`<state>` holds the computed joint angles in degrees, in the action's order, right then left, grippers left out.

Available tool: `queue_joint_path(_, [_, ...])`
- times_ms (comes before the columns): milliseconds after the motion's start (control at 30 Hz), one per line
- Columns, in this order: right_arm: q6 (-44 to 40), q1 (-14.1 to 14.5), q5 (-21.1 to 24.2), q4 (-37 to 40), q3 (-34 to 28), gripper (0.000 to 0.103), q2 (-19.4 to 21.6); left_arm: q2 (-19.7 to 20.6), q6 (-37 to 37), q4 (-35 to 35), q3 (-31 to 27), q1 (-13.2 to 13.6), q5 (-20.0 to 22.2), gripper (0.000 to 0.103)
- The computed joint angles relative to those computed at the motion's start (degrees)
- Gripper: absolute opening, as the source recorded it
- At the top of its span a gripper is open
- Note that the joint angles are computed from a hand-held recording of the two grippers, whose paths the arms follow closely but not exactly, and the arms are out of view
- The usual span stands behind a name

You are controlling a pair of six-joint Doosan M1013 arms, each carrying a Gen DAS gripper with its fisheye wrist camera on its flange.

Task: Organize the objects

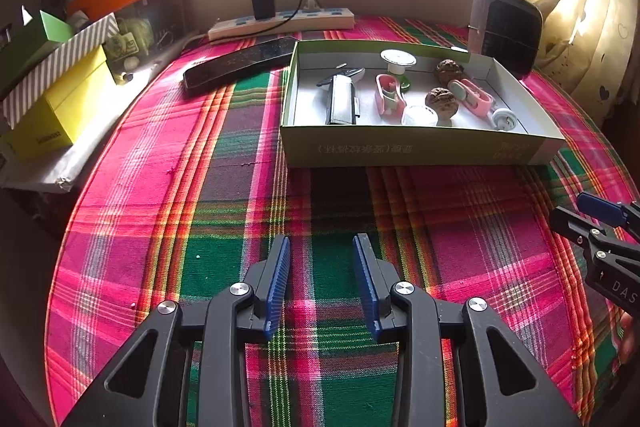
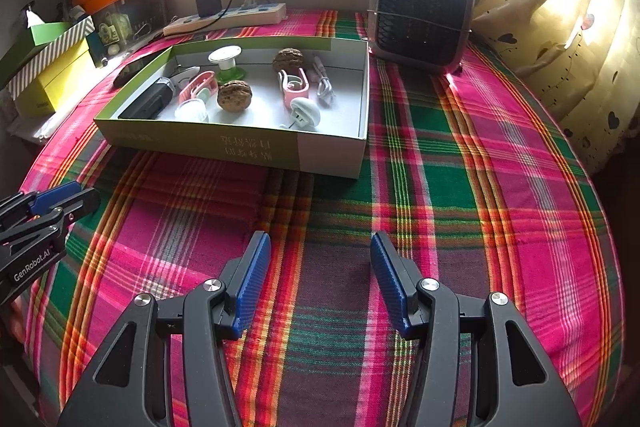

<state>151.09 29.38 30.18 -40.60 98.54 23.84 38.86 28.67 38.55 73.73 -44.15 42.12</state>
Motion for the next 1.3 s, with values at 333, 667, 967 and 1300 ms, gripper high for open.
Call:
queue_joint_path(333, [0.8,-0.1,0.6,0.6,0.3,0.073,-0.2,0.2,-1.0,0.1,-0.3,0.0,0.4,0.035])
queue_joint_path(667, [0.9,-0.2,1.0,0.8,0.2,0.077,-0.1,0.1,-2.0,-0.2,-0.1,0.1,0.2,0.041])
queue_joint_path(967, [1.0,-0.2,1.0,0.7,0.3,0.078,-0.1,0.1,-2.0,-0.2,-0.1,0.1,0.3,0.041])
queue_joint_path(1300, [1.0,-0.2,1.0,0.7,0.3,0.078,-0.1,0.1,-2.0,-0.2,-0.1,0.1,0.3,0.042])
